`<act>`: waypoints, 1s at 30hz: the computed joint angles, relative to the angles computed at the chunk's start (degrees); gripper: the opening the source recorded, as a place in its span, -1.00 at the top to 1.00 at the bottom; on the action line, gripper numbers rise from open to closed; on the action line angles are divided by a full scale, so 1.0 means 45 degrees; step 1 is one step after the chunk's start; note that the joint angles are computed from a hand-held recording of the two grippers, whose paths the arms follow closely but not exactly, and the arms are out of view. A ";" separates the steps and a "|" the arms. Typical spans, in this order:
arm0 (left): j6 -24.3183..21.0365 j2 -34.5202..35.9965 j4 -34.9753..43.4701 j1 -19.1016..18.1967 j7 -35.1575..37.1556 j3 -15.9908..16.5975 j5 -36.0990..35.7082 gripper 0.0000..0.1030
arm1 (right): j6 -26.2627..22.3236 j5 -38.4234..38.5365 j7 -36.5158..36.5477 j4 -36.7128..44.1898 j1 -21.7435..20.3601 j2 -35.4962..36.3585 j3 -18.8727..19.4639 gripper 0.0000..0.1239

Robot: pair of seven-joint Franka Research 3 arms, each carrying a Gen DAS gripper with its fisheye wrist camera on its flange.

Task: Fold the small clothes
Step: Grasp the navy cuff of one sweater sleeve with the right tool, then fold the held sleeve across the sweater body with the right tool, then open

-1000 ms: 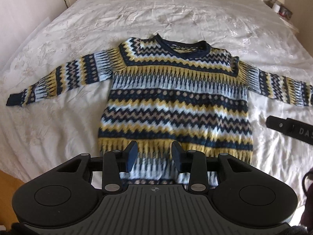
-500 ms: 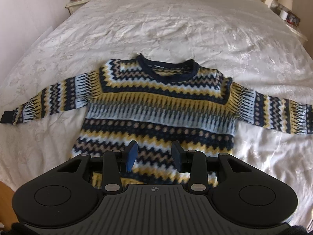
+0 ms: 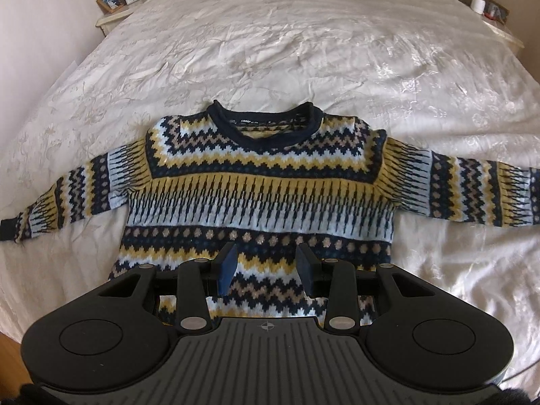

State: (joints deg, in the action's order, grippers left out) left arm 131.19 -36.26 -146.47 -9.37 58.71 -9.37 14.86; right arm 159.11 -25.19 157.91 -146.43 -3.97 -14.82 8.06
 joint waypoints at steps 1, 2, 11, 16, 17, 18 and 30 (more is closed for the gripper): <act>0.0033 0.0015 0.0011 0.0019 0.0009 0.0015 0.0028 0.27 | 0.0392 -0.0084 0.0283 -0.0089 -0.0118 0.0043 0.0003 -0.02; 0.0084 0.0018 0.0009 0.0036 0.0020 0.0040 0.0044 0.27 | 0.1001 0.0213 0.0153 -0.0231 -0.0032 0.0097 -0.0190 0.45; 0.0854 -0.0423 -0.0552 0.0459 0.0833 0.0606 0.0301 0.27 | 0.1301 0.0388 -0.0358 0.0751 -0.0048 -0.0446 0.1252 0.82; 0.1440 -0.0751 -0.0981 0.0982 0.1906 0.1352 0.0259 0.27 | 0.0935 -0.0376 -0.0579 0.3057 0.1054 0.0512 0.2093 0.82; 0.1593 -0.0839 -0.1086 0.1104 0.2252 0.1586 0.0210 0.27 | 0.0833 -0.0672 -0.0423 0.3771 0.1345 0.0980 0.2309 0.82; 0.1723 -0.0915 -0.1178 0.1237 0.2635 0.1812 0.0162 0.27 | 0.0823 -0.1108 -0.0121 0.4303 0.1575 0.1430 0.2532 0.82; 0.3180 0.0012 -0.1229 0.4327 0.7656 0.4212 -0.0310 0.27 | -0.1437 -0.3341 0.0203 1.3787 0.6316 0.9853 0.2985 0.82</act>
